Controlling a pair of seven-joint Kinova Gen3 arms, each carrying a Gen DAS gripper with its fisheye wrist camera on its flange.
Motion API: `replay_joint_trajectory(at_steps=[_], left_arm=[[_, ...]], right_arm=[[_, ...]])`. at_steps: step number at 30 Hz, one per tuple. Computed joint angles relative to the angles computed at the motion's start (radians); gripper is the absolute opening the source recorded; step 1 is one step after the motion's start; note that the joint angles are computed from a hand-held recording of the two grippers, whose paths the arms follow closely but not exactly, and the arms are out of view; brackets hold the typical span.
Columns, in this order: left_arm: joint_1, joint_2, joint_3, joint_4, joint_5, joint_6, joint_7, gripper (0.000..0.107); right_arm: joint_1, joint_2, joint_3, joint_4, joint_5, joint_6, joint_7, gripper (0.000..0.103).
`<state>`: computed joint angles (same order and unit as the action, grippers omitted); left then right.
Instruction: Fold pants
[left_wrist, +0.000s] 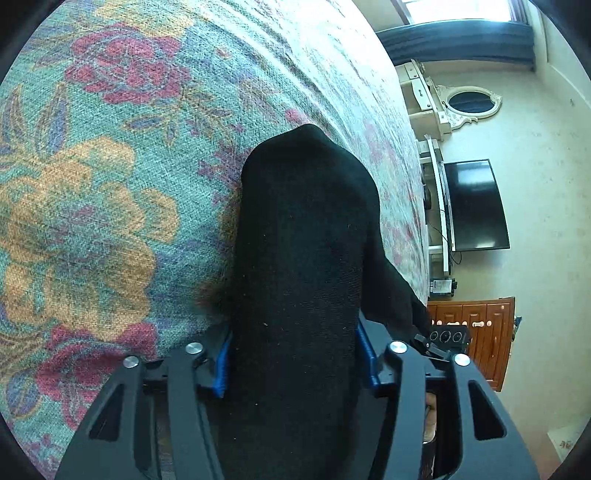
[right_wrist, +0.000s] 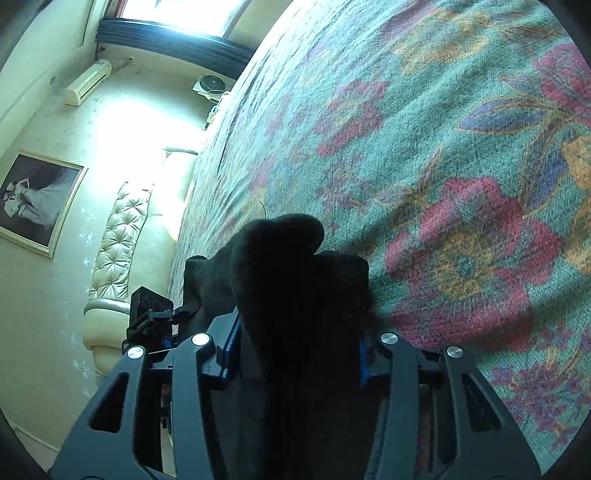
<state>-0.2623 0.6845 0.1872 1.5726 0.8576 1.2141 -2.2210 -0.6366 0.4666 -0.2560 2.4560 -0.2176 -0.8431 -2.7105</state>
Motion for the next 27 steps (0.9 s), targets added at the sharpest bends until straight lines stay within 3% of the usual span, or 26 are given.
replay_joint_trajectory(at_steps=[4, 7, 11, 16, 21, 27], left_arm=[[-0.015, -0.018, -0.003, 0.035, 0.016, -0.022, -0.025, 0.031], [-0.019, -0.067, 0.001, 0.068, 0.019, -0.054, -0.099, 0.026], [-0.054, -0.071, -0.007, 0.063, 0.050, -0.011, -0.143, 0.023], [-0.104, -0.067, -0.033, 0.007, 0.069, 0.024, -0.170, 0.023], [-0.127, -0.025, -0.056, -0.143, 0.031, 0.041, -0.107, 0.023], [-0.152, 0.068, -0.042, -0.304, -0.022, 0.037, -0.025, 0.023]], right_arm=[[-0.049, -0.036, 0.022, -0.033, -0.081, 0.057, 0.055, 0.040], [-0.095, -0.083, 0.041, -0.063, -0.161, 0.109, 0.130, 0.036], [-0.101, -0.121, 0.050, -0.114, -0.194, 0.178, 0.208, 0.034], [-0.018, -0.066, 0.021, -0.214, -0.064, 0.195, 0.175, 0.034], [0.092, 0.065, -0.027, -0.402, 0.123, 0.235, 0.086, 0.034], [0.148, 0.182, -0.056, -0.638, 0.234, 0.372, 0.041, 0.034]])
